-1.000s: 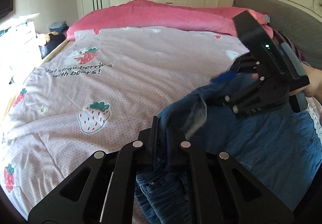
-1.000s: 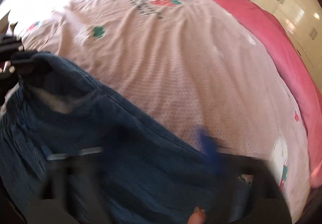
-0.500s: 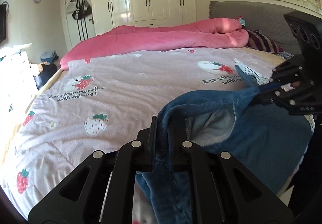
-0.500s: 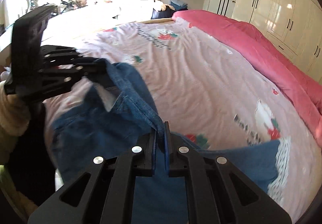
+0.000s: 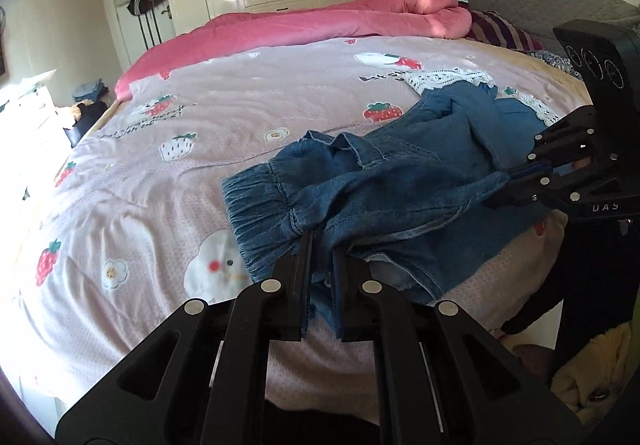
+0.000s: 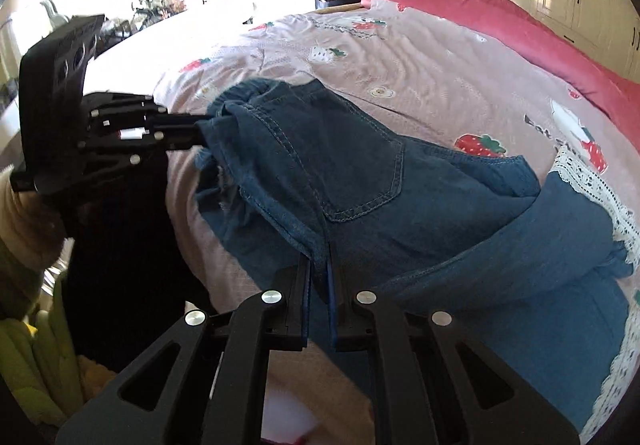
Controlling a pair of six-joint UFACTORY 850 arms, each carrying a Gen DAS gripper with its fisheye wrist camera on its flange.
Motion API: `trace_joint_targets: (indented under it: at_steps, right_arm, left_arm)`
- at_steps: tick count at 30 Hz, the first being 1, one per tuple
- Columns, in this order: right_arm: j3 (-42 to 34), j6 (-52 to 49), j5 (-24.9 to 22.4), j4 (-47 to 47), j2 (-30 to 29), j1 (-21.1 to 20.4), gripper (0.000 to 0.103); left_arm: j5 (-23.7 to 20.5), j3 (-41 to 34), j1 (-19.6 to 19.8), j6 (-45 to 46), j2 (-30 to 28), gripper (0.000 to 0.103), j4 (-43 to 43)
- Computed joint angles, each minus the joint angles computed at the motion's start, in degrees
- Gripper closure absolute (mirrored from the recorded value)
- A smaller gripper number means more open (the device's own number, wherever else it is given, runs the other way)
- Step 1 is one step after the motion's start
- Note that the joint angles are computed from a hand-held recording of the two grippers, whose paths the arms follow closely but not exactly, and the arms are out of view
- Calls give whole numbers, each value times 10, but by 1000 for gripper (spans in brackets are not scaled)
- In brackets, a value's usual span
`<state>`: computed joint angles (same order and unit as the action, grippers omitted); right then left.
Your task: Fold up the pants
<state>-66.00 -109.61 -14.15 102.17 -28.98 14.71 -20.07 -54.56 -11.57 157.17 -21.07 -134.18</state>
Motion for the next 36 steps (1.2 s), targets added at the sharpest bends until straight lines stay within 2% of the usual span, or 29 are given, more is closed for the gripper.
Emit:
trace_joint_targets:
  at_steps: [3,5,9,11,15,20,23,26,28,30,33,34,36]
  right_arm:
    - [13,-52,0,43,10,2,96]
    - [18,-41,-15,33,10,-2,94]
    - [18,2,-10,1,-9,2,94]
    - [19,-18,3,19,-16,8,93]
    - [25,-49,-11,62,-22,6,90]
    - [28,-77,-16,95,-22,5,88]
    - [32,-94,-24,111,-24,2,86]
    - [34,-115,-28,130,-26,2,85]
    - [30,-104,-30,121,-30,3,83]
    - [39,-97,-40,109,-23,-1,78]
    - [52,-69,-46,82,-2,-5,78]
    - [59,-74,-49,88,7,-8,77]
    - [82,-113,-57,135,30,-21,77]
  left_arm:
    - [-14,15,4,13,18,100,-10]
    - [-19,20,4,24,24,100,-18]
    - [30,10,-8,11,8,100,4]
    - [43,8,-10,-30,-1,100,44]
    - [47,10,-5,-80,0,99,87]
    - [42,22,11,-172,26,97,164]
    - [48,37,21,-158,53,97,137]
    - [22,36,24,-207,67,97,162]
    - [-3,20,9,-237,59,91,190]
    - [-14,0,-12,-226,40,91,185]
    - [3,-44,-36,-329,-3,91,281]
    - [6,-54,-39,-354,-16,91,301]
    - [42,-70,-49,-388,-41,91,331]
